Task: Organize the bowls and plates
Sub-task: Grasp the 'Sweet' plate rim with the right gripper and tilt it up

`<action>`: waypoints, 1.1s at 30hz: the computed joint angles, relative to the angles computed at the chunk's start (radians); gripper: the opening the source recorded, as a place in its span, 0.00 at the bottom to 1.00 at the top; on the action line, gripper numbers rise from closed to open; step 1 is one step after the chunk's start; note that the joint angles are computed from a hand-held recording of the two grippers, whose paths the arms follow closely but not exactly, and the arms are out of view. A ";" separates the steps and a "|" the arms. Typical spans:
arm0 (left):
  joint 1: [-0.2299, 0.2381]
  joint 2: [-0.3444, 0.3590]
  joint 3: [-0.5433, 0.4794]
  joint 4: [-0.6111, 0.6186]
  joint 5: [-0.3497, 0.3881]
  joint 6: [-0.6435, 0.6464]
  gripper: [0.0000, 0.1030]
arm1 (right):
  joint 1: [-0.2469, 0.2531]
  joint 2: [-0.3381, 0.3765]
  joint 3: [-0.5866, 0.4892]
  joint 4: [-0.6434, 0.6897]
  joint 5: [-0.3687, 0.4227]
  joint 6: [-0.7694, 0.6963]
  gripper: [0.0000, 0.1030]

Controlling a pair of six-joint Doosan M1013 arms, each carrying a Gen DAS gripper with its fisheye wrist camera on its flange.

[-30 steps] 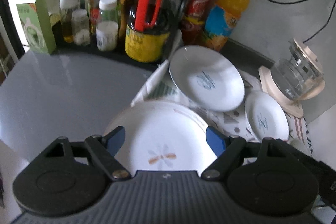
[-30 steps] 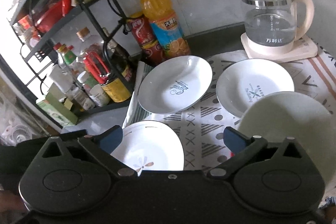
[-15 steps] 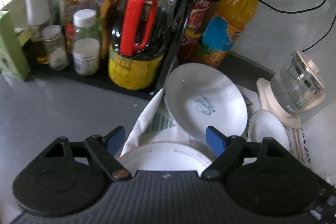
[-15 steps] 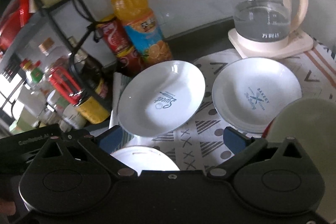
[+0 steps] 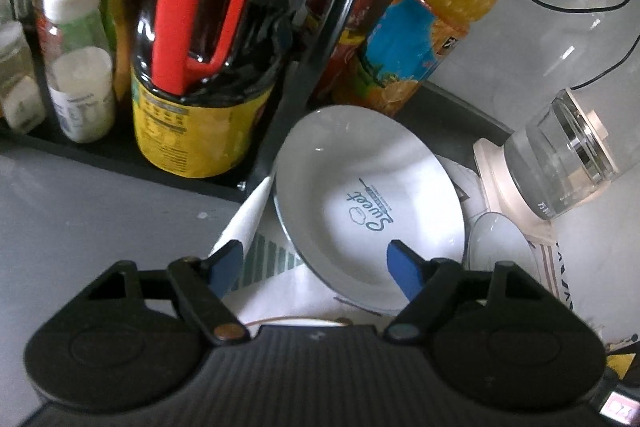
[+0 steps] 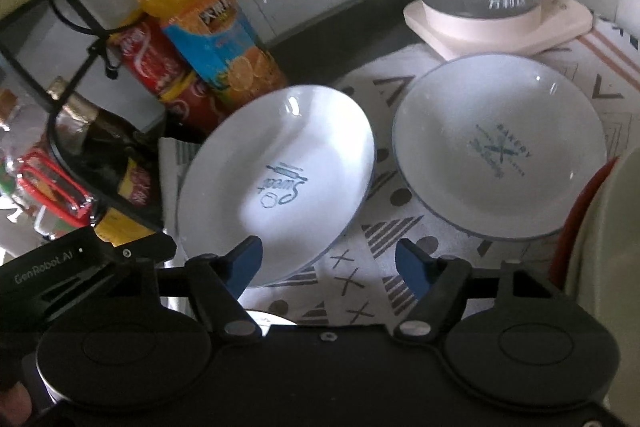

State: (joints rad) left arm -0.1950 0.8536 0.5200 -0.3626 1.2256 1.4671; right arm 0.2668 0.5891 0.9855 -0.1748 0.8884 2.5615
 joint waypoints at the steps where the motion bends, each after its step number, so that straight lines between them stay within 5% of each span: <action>1: 0.001 0.007 -0.009 -0.008 0.006 0.003 0.72 | -0.002 0.006 -0.007 0.009 0.006 0.001 0.68; 9: 0.001 0.077 -0.105 -0.040 0.082 -0.002 0.58 | -0.014 0.046 -0.036 0.075 -0.010 0.005 0.58; 16: -0.003 0.148 -0.216 -0.022 0.153 -0.038 0.40 | -0.020 0.083 -0.071 0.125 0.005 0.003 0.34; 20: -0.004 0.176 -0.255 -0.019 0.180 -0.054 0.31 | -0.019 0.088 -0.075 0.117 -0.009 0.025 0.31; 24: -0.002 0.153 -0.197 -0.040 0.134 -0.041 0.29 | -0.020 0.078 -0.048 0.100 -0.045 0.044 0.25; 25: -0.002 0.147 -0.183 -0.040 0.123 -0.042 0.26 | -0.020 0.077 -0.046 0.089 -0.038 0.056 0.15; 28: -0.002 0.132 -0.153 -0.041 0.100 -0.040 0.25 | -0.028 0.065 -0.020 0.110 -0.066 0.077 0.12; 33: -0.006 0.133 -0.158 -0.023 0.099 -0.046 0.23 | -0.010 0.068 -0.053 0.050 -0.003 0.066 0.13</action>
State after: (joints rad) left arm -0.2007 0.9863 0.3622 -0.3858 1.3244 1.4209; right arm 0.2571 0.6571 0.9326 -0.1246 0.8857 2.6277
